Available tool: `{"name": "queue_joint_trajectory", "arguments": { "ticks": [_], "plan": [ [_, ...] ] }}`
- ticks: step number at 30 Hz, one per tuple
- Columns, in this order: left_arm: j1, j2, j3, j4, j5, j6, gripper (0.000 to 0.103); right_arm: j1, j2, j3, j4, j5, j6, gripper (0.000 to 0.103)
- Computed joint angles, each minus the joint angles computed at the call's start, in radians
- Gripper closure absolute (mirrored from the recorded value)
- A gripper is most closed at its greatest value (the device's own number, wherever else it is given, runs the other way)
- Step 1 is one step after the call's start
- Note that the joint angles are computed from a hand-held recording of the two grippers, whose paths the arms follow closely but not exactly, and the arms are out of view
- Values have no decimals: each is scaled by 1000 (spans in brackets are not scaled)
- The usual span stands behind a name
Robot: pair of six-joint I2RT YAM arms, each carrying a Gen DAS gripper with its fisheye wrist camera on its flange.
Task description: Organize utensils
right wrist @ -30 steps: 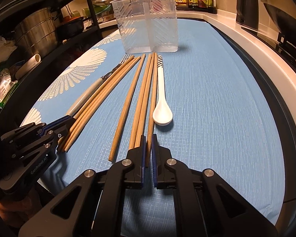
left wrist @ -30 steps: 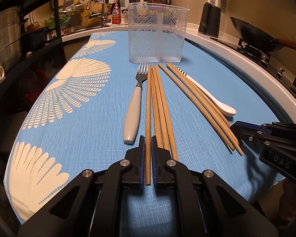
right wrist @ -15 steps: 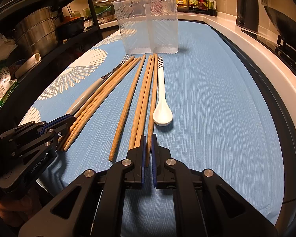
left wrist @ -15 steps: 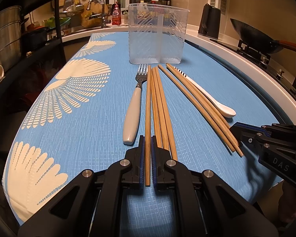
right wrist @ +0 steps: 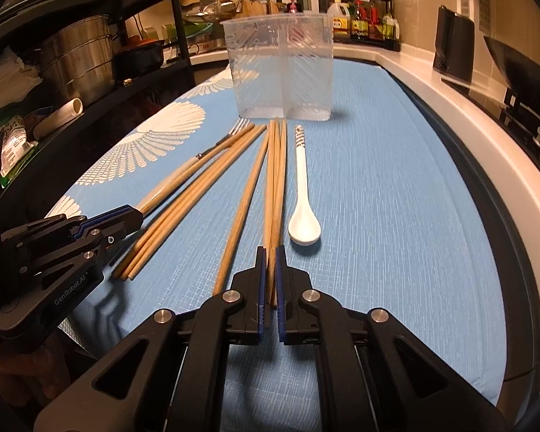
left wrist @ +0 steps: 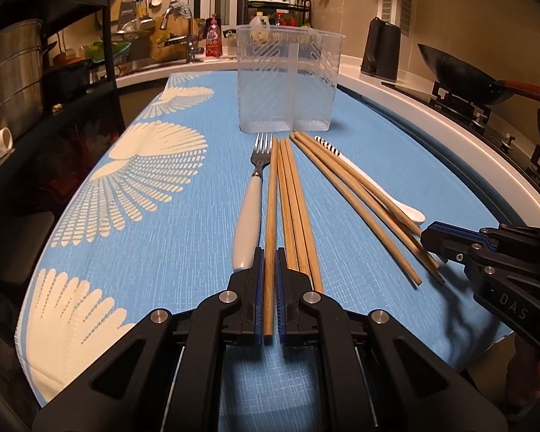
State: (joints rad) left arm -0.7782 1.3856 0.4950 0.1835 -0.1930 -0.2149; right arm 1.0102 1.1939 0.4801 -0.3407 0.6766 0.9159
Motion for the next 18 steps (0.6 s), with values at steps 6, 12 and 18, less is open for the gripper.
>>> {"name": "queue_joint_trajectory", "arguments": {
  "ticks": [6, 12, 18],
  "plan": [
    [-4, -48, -13, 5, -13, 4, 97, 38, -24, 18, -49, 71, 11, 99],
    [-13, -113, -28, 15, -31, 16, 97, 94, -65, 68, -140, 166, 16, 99],
    [-22, -185, -34, 17, -46, 26, 97, 117, -107, 130, -227, 236, 6, 103]
  ]
}}
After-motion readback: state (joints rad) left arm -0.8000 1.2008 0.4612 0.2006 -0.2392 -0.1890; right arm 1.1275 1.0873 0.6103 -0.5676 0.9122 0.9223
